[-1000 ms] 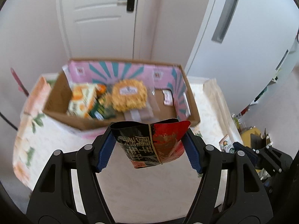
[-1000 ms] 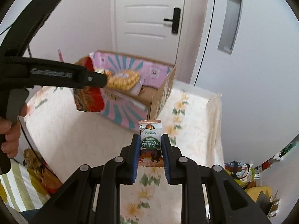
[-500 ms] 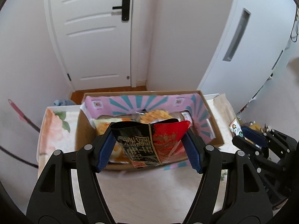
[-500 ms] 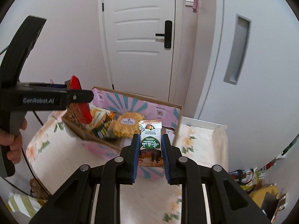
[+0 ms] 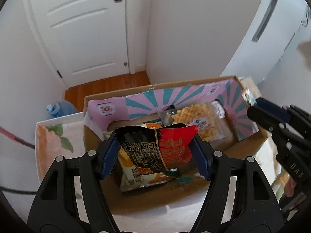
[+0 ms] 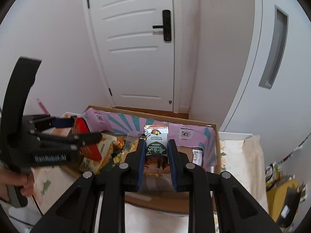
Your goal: Organize snacks
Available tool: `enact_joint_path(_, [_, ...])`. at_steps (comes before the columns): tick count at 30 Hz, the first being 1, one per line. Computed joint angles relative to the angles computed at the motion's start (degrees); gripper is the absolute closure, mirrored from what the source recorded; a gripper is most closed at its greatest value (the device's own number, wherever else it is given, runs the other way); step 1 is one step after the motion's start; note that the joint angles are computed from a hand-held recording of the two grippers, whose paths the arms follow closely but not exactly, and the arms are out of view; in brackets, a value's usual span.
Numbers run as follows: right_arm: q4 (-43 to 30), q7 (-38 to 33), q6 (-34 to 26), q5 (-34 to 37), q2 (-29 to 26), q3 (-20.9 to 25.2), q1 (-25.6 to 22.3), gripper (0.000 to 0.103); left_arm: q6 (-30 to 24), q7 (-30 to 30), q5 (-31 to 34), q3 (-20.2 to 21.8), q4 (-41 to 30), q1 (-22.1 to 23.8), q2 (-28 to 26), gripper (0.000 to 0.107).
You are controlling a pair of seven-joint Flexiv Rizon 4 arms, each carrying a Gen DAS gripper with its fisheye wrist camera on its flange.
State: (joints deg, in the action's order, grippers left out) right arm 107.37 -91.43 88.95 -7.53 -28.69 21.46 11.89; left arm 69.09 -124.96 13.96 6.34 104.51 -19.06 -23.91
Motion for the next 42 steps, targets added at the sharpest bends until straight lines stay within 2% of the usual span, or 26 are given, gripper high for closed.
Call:
enact_joint_path(1, [-0.2,1.2,0.0,0.0,-0.2,-1.2,1.2,0.082,0.2,1.1,-0.3,-0.5,-0.1,0.6,-0.5,0.04])
enact_joint_path(2, [-0.6,2.3,-0.3,0.0,-0.5,-2.1,2.2,0.082,0.0,1.3,0.1,-0.2,-0.5,0.4,-0.9,0.034])
enact_joint_path(4, [-1.0,3.9,-0.4,-0.2,-0.9,-3.5,3.6,0.082,-1.0,1.0,1.5,0.9,-1.4,-0.7,-1.4,0.018])
enact_joint_path(5, [-1.2,4.7,-0.6,-0.4,-1.1,-4.1,4.2,0.082,-2.3,0.3,3.0,1.8,-2.3,-1.7,-1.7,0.004])
enact_joint_path(9, [-1.5,6.8,-1.1,-1.1,-1.3,-5.2,5.3,0.082,-2.9,-0.9,6.0,2.5,-2.4,-2.7,-1.5,0.004])
enact_joint_path(15, [-5.4,3.5,-6.6,1.7,-2.9,1.5,0.2,0.082,-2.7,-5.5,8.5,3.0,0.7,-2.9,1.4,0.004])
enact_joint_path(22, [-11.1,-2.5,-14.2,7.6,-5.5,5.2,-0.5,0.082,-5.9,-13.3,13.3,2.9,2.6,-3.0,4.8,0.004])
enact_joint_path(25, [-13.9,-5.4,-19.6,10.7,-6.5,6.8,-0.9,0.082,-7.3,-16.9,15.6,2.3,3.4,-3.0,6.4,0.004])
enact_joint_path(26, [-14.5,-6.0,-21.1,11.7,-6.7,6.9,-0.8,0.075,-7.7,-17.7,16.4,1.9,3.7,-2.8,6.9,0.004])
enact_joint_path(27, [-14.9,-6.7,-21.8,12.8,-6.7,7.0,-0.8,0.054,-8.6,-18.8,17.1,1.5,3.6,-2.9,7.3,0.004])
enact_joint_path(28, [-15.0,-7.5,-21.8,14.2,-6.6,7.2,-0.9,0.027,-9.5,-19.9,18.0,1.2,3.7,-3.0,7.8,0.004])
enact_joint_path(29, [-14.8,-8.3,-21.6,15.5,-6.3,7.3,-1.0,0.017,-10.1,-20.6,18.6,0.7,3.9,-2.8,8.3,0.004])
enact_joint_path(30, [-14.6,-9.4,-21.3,17.1,-6.0,7.7,-1.4,0.014,-10.7,-21.6,19.2,0.3,4.0,-2.8,8.8,0.004])
enact_joint_path(36, [-13.2,-14.5,-21.9,23.3,-2.2,6.8,-1.6,0.014,-15.1,-27.6,23.8,-2.5,3.9,-2.9,12.5,0.004])
enact_joint_path(42, [-9.4,-18.9,-20.0,27.5,4.0,4.6,-1.7,0.014,-21.3,-35.0,30.7,-6.4,3.1,-3.4,18.1,0.004])
